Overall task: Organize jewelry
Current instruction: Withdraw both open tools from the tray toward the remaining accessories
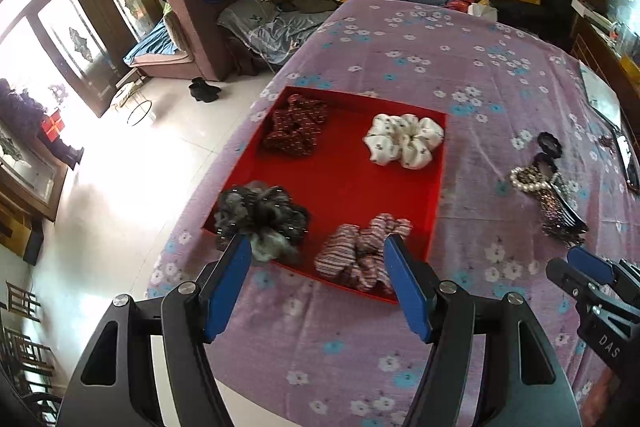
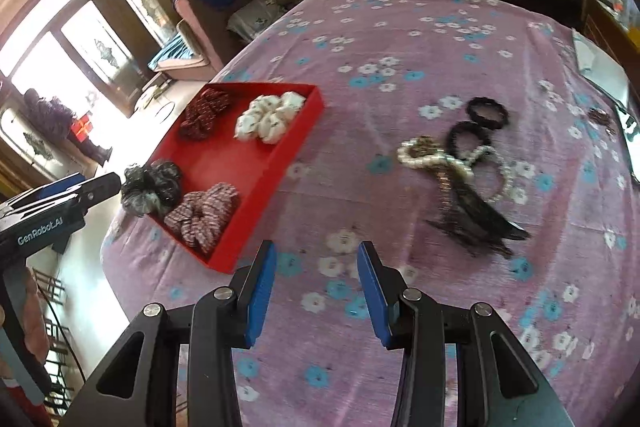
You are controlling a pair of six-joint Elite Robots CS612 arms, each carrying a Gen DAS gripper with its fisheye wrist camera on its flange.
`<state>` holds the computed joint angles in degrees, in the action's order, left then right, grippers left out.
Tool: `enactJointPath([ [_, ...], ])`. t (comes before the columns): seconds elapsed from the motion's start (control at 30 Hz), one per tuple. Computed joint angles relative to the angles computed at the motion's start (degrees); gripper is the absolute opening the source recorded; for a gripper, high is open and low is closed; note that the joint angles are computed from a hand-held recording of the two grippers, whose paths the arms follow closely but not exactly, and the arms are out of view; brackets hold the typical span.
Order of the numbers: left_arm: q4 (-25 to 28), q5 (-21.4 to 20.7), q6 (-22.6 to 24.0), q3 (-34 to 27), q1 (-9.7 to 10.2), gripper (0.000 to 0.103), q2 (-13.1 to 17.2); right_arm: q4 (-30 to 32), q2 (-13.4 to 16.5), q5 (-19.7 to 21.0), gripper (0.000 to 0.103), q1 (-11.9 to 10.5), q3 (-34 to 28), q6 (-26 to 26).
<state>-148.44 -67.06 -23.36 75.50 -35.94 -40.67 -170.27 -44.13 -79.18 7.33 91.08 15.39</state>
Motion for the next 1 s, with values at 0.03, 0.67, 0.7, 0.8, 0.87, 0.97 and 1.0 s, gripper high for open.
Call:
enactJointPath([
  [0.03,-0.2,0.0,0.0,0.2,-0.15,0.068,-0.1,-0.4,-0.2,-0.3,0.046,-0.2,0.4,0.3],
  [0.67,-2.0,1.5,-10.1,7.5,-1.15,0.068,-4.0,1.6,0.3,-5.4,0.046,0.2,-0.6,-3.9],
  [0.7,-1.7,1.5,-11.2,8.0,-1.06,0.068,-4.3,1.7,0.4,-5.2,0.046,0.4,-0.8,-4.3],
  [0.8,-1.3,1.7,-12.9,8.7,-1.0,0.068,-4.7,1.5,0.6,-4.9,0.046,0.8,-1.2,-5.5],
  [0.87,-1.1,1.8,-13.0,8.6,-1.09,0.068,-4.7,0.8,0.5,-4.7,0.046,1.0,-0.9,-6.1],
  [0.97,-1.4,1.4,-11.9,8.0,-1.34,0.068,-4.3,-0.5,0.2,-5.2,0.046,0.8,0.0,-6.0],
  [1.0,-1.7,1.1,-11.0,7.6,-1.5,0.068,-4.1,-0.7,0.1,-5.5,0.046,0.7,0.3,-5.7],
])
